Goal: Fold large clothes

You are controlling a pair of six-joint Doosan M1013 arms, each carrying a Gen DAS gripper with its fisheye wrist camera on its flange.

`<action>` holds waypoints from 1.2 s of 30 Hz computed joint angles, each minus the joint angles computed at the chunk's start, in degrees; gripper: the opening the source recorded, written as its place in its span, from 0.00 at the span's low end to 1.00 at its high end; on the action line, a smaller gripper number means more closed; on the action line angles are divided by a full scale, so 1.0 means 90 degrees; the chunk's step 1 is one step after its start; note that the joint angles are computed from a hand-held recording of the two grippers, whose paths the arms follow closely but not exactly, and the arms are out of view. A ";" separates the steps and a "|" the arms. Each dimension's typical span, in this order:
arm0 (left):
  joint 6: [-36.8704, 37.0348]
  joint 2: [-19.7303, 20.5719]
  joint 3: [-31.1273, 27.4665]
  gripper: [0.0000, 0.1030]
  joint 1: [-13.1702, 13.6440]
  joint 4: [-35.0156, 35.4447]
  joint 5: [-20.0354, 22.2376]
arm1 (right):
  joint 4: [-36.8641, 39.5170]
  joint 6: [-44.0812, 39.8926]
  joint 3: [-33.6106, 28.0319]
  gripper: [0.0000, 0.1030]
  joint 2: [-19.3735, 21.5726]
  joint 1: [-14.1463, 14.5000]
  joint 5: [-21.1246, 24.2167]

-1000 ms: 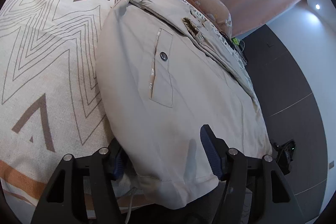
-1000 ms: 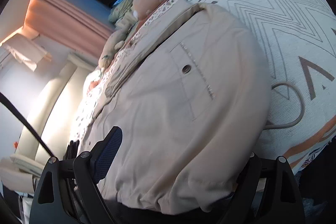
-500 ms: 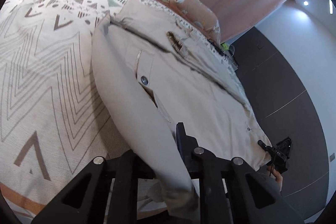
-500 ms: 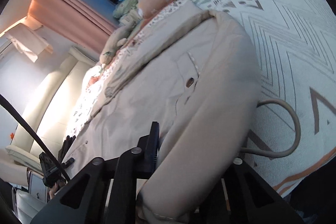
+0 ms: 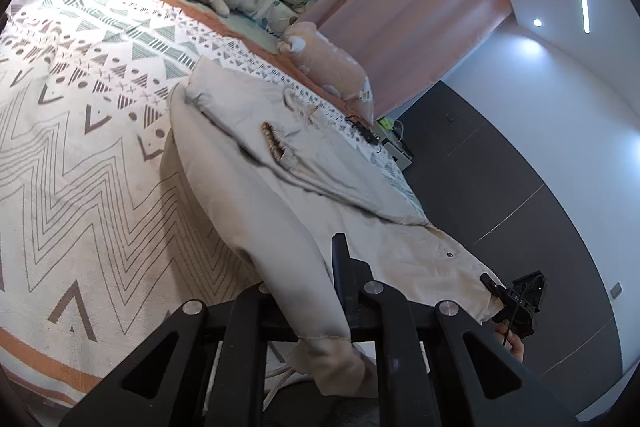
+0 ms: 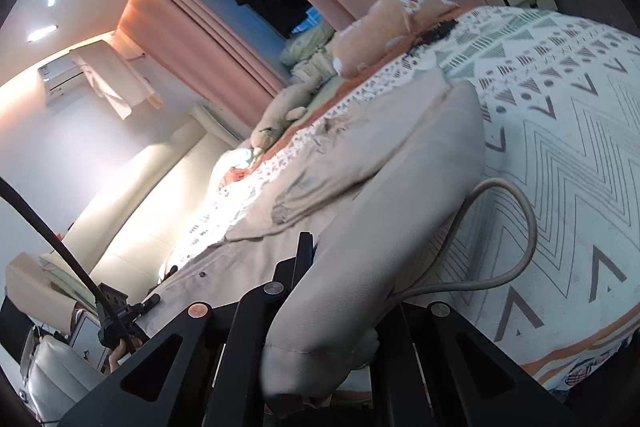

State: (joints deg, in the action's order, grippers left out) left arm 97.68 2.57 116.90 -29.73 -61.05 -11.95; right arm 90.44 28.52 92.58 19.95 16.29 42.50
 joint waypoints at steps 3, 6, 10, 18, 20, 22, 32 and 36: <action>-0.0210 -0.0146 0.0039 0.12 -0.0096 0.0133 -0.0162 | 0.0210 -0.0312 0.0167 0.03 -0.0160 -0.0046 0.0113; 0.0228 -0.0328 0.0080 0.12 -0.0280 -0.0285 -0.0411 | 0.0467 -0.0617 0.0340 0.03 -0.0294 -0.0115 0.0257; 0.0499 -0.0607 0.0192 0.12 -0.0557 -0.0527 -0.0778 | 0.0804 -0.1051 0.0604 0.03 -0.0489 -0.0207 0.0413; 0.0999 -0.1089 0.0453 0.12 -0.1127 -0.1023 -0.1563 | 0.1446 -0.1821 0.1178 0.03 -0.0809 -0.0417 0.0829; 0.1089 -0.1183 0.0502 0.12 -0.1254 -0.1099 -0.1746 | 0.1563 -0.1958 0.1231 0.03 -0.0813 -0.0433 0.0891; 0.1170 -0.1252 0.0529 0.12 -0.1355 -0.1141 -0.1909 | 0.1662 -0.2090 0.1272 0.03 -0.0804 -0.0457 0.0967; 0.1455 -0.1175 0.0387 0.12 -0.1179 -0.1421 -0.1845 | 0.1828 -0.2046 0.1179 0.03 -0.0548 -0.0460 0.0824; 0.1672 -0.1034 0.0202 0.12 -0.0892 -0.1675 -0.1647 | 0.1751 -0.1812 0.0867 0.03 -0.0384 -0.0356 0.0549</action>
